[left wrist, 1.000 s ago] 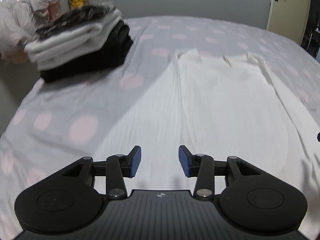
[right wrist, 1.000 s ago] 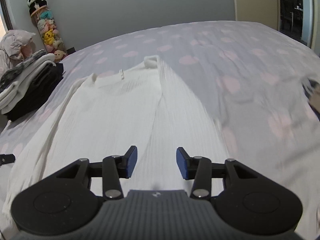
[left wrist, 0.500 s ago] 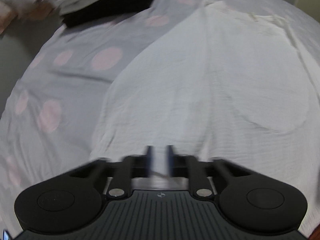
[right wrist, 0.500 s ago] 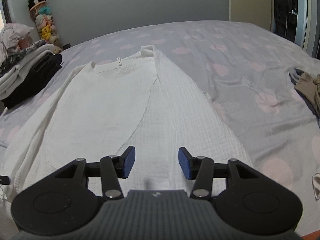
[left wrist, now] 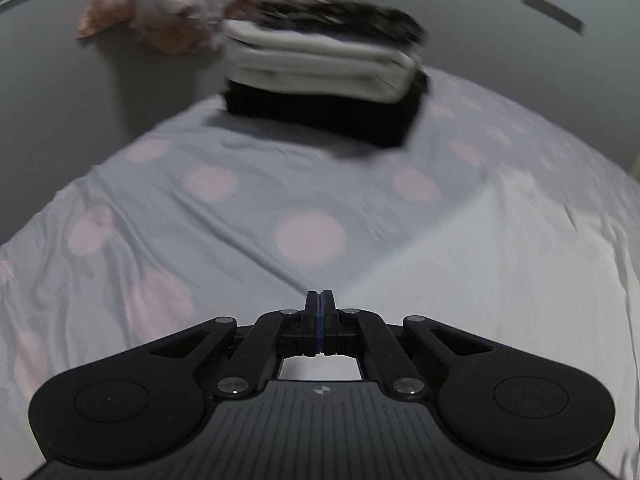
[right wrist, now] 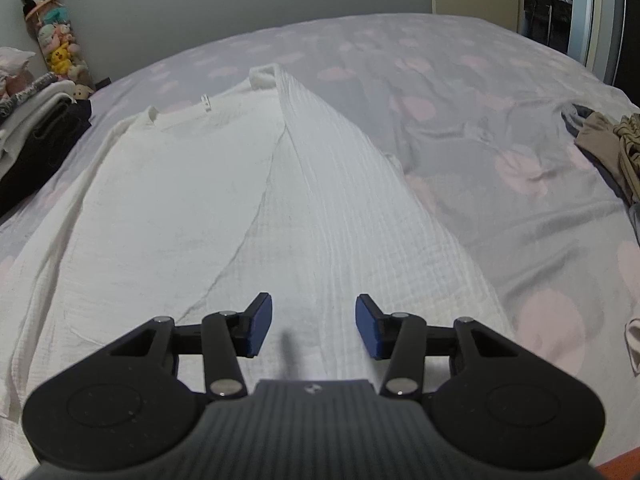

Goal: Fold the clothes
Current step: 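Grasp the garment edge with the left gripper and lift it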

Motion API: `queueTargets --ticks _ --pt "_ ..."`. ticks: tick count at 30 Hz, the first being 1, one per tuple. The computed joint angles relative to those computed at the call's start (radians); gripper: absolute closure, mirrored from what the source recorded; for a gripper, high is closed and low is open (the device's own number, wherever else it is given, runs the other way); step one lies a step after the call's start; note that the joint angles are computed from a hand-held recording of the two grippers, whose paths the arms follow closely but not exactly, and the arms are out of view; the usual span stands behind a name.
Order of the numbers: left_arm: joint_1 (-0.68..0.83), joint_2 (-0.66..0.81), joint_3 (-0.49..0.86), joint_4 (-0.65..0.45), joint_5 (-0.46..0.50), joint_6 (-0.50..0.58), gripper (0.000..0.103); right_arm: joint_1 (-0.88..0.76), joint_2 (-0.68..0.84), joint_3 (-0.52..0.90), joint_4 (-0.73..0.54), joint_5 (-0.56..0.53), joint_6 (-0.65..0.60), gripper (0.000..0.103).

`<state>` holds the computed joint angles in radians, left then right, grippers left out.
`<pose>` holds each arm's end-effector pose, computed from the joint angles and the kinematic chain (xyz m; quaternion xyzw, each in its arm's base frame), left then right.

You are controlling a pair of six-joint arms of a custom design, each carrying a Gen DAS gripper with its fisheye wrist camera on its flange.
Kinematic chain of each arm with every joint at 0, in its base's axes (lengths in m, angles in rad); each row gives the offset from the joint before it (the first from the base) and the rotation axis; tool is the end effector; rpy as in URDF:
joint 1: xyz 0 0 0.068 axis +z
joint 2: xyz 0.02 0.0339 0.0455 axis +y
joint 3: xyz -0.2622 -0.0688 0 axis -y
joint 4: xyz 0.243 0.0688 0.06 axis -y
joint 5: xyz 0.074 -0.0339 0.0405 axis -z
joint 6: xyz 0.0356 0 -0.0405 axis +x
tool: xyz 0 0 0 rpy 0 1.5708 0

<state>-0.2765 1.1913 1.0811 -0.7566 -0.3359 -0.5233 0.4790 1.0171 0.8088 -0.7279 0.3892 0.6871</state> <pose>0.2347 -0.0544 0.3079 -0.1711 0.9113 0.0122 0.3742 0.1799 0.0782 0.2589 0.1568 0.9208 0.0152 0.3567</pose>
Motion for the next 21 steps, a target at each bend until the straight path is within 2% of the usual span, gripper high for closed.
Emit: queueTargets --ticks 3,8,9,12,13,15,16,17,21 --pt "0.081 0.015 -0.021 0.078 0.003 0.005 0.103 -0.008 0.023 0.002 0.010 -0.012 -0.003 0.053" --pt "0.198 0.050 -0.024 0.154 0.079 0.070 0.103 -0.030 0.059 0.005 0.030 -0.035 0.003 0.053" --pt "0.224 0.053 -0.023 0.162 0.120 0.100 0.103 -0.033 0.061 0.004 0.033 -0.038 0.009 0.053" --pt "0.325 0.065 0.019 0.065 0.451 0.220 0.101 -0.051 0.072 -0.001 0.049 -0.055 0.017 0.053" --pt "0.321 0.057 0.021 0.031 0.512 0.254 0.101 -0.057 0.074 -0.005 0.057 -0.059 0.018 0.053" --pt "0.277 0.041 0.018 -0.021 0.565 0.325 0.091 -0.066 0.075 -0.010 0.071 -0.067 0.019 0.053" --pt "0.239 0.040 0.018 -0.041 0.557 0.338 0.080 -0.070 0.075 -0.012 0.079 -0.071 0.020 0.053" --pt "0.200 0.041 0.020 -0.060 0.548 0.349 0.075 -0.073 0.076 -0.016 0.088 -0.074 0.021 0.053" --pt "0.092 0.042 0.018 -0.120 0.551 0.371 0.059 -0.083 0.078 -0.027 0.111 -0.088 0.015 0.053"
